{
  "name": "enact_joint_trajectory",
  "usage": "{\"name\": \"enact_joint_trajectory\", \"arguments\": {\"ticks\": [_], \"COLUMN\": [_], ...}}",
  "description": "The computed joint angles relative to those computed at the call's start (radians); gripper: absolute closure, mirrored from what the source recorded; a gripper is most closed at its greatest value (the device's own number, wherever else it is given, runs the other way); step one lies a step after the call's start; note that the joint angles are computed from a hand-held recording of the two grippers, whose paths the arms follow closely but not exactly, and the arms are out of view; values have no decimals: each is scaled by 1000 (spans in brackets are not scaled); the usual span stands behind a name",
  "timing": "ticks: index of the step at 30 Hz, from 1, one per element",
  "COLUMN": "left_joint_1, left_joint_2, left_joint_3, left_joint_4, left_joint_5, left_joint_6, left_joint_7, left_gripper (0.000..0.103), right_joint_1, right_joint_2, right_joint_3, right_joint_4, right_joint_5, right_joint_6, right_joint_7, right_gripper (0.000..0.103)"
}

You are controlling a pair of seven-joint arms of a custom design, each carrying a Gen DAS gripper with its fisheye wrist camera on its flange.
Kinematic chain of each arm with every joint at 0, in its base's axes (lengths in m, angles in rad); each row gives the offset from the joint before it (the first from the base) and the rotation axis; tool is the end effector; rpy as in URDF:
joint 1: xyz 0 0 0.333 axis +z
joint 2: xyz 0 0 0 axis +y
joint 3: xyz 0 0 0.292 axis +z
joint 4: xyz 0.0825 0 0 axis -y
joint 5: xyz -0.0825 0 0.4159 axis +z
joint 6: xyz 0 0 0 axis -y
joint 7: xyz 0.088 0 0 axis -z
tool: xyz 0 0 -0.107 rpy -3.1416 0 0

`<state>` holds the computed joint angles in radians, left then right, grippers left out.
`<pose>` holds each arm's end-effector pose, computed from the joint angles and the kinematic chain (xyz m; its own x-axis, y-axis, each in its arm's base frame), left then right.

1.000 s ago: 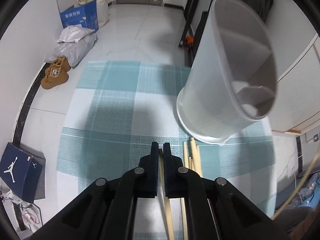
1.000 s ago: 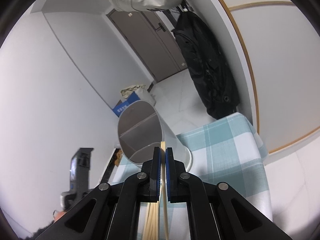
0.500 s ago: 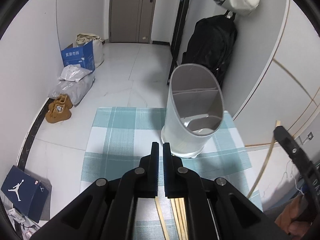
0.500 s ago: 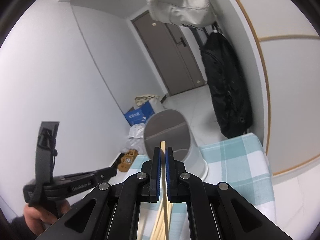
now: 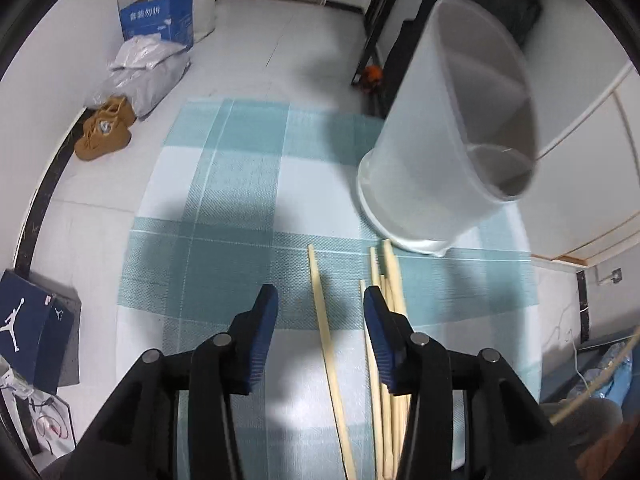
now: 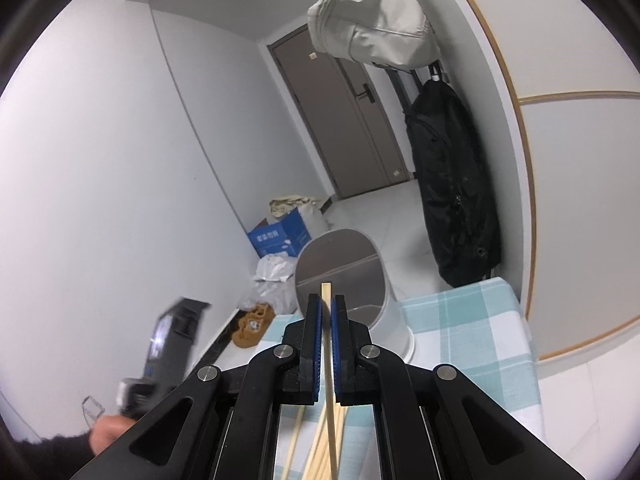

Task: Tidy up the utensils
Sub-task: 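Close the left gripper on a chopstick while the right gripper holds its chopstick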

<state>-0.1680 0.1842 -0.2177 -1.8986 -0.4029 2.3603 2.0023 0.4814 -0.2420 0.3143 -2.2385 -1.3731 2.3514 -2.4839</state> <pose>0.6038 -0.2453 0.3981 -0.5529 -0.7938 0.2532 -0.8163 0.4551 -0.3557 0.3899 0.3865 0.4746 -0.2493 -0.8944 -0.3714 -0.2941 0.4353 -0.8509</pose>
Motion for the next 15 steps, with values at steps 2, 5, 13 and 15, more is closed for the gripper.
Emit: {"name": "enact_joint_trajectory", "arguments": {"ticks": [2,5,13,15], "left_joint_1": [-20,-47,-78,-80], "left_joint_2": [25,64,116,112], "left_joint_3": [4,14,29,28], "left_joint_4": [13,49,115,106], "left_joint_5": [66,178,340,355], "left_joint_6": [9,0,-45,-29], "left_joint_7": [-29,-95,-183,-194], "left_gripper": [64,64,65,70], "right_joint_1": [-2,-12,-39,-43], "right_joint_2": [-1,-11,-34,-35], "right_joint_3": [-6,-16,-16,-15], "right_joint_4": [-7,-23,-45,-47], "right_joint_5": [7,11,11,9], "right_joint_6": [12,33,59,69], "right_joint_7": [6,26,60,71], "right_gripper": [99,99,99,99]}}
